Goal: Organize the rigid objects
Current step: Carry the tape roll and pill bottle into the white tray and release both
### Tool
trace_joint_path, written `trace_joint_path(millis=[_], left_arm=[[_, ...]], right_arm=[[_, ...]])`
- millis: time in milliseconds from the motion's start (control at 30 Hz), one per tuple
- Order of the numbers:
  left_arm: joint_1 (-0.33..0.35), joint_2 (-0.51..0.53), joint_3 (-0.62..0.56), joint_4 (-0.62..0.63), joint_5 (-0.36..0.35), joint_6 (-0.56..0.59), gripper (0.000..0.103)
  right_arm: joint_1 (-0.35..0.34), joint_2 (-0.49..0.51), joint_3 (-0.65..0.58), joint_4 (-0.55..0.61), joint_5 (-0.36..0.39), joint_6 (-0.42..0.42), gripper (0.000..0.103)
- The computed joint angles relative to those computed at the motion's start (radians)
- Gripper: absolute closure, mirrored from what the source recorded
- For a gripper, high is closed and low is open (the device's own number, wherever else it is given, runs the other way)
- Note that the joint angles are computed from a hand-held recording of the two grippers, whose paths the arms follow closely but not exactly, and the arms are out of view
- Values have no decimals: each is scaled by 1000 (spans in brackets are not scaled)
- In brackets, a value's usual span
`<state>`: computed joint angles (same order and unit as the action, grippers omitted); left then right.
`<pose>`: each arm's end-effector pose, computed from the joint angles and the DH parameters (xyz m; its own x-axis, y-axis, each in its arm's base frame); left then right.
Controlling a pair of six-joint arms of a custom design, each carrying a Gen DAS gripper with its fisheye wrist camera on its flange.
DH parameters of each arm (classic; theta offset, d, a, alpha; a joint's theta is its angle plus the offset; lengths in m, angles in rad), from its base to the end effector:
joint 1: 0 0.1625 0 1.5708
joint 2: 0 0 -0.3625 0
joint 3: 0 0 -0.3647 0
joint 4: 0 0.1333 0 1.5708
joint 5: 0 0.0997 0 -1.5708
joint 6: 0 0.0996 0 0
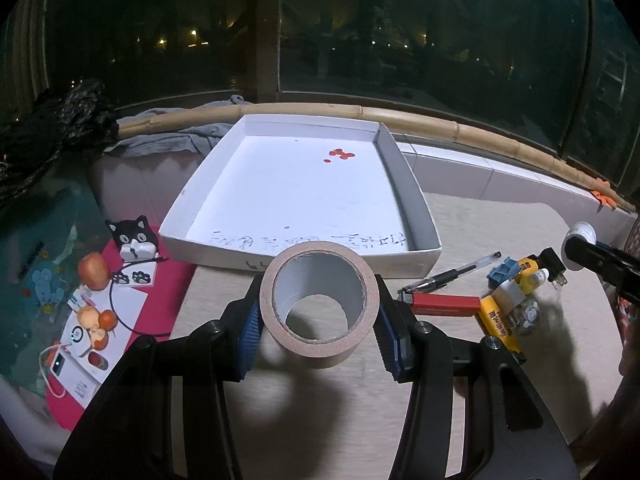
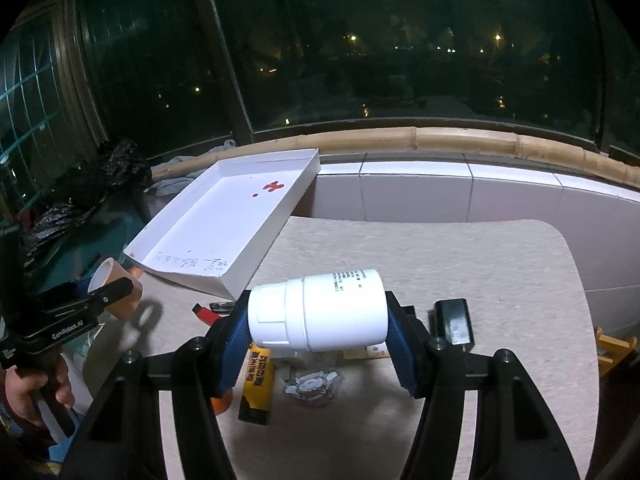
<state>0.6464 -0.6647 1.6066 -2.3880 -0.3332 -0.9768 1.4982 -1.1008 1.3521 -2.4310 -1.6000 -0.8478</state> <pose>-0.3378 -0.5398 0.0464 -0.7141 -0.3095 -0.6279 0.3578 0.6095 -0.7074 0.0825 -0.6639 0.3704 -0.7034 -0.5545 0.4447 -0.7073 0.6082 -0.3605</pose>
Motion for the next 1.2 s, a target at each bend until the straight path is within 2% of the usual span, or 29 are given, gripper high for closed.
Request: trace_joint_path(millis=[400,633,833,967,1133,1200], left_arm=[[8,-31,15,-7,4,41,54],[19,-46,8,-44,17,122,54],[35,-41,-34,-92,54,249,54],[56,-32,-79,-189,73,391,54],[98,-9,-167,-271,43,541,54],[116,5,-210,-268,28,567,54]], right_arm=[[26,4,15,-25,-5,17,41],[52,16,9,-47,-2,11,41],[85,49,-21,-55,-12,19,41],[114,86,-50,-71,-32,22,41],[149,144,-106,-66,-55,35,41],[162,172,-134,-71,-66,40,41]])
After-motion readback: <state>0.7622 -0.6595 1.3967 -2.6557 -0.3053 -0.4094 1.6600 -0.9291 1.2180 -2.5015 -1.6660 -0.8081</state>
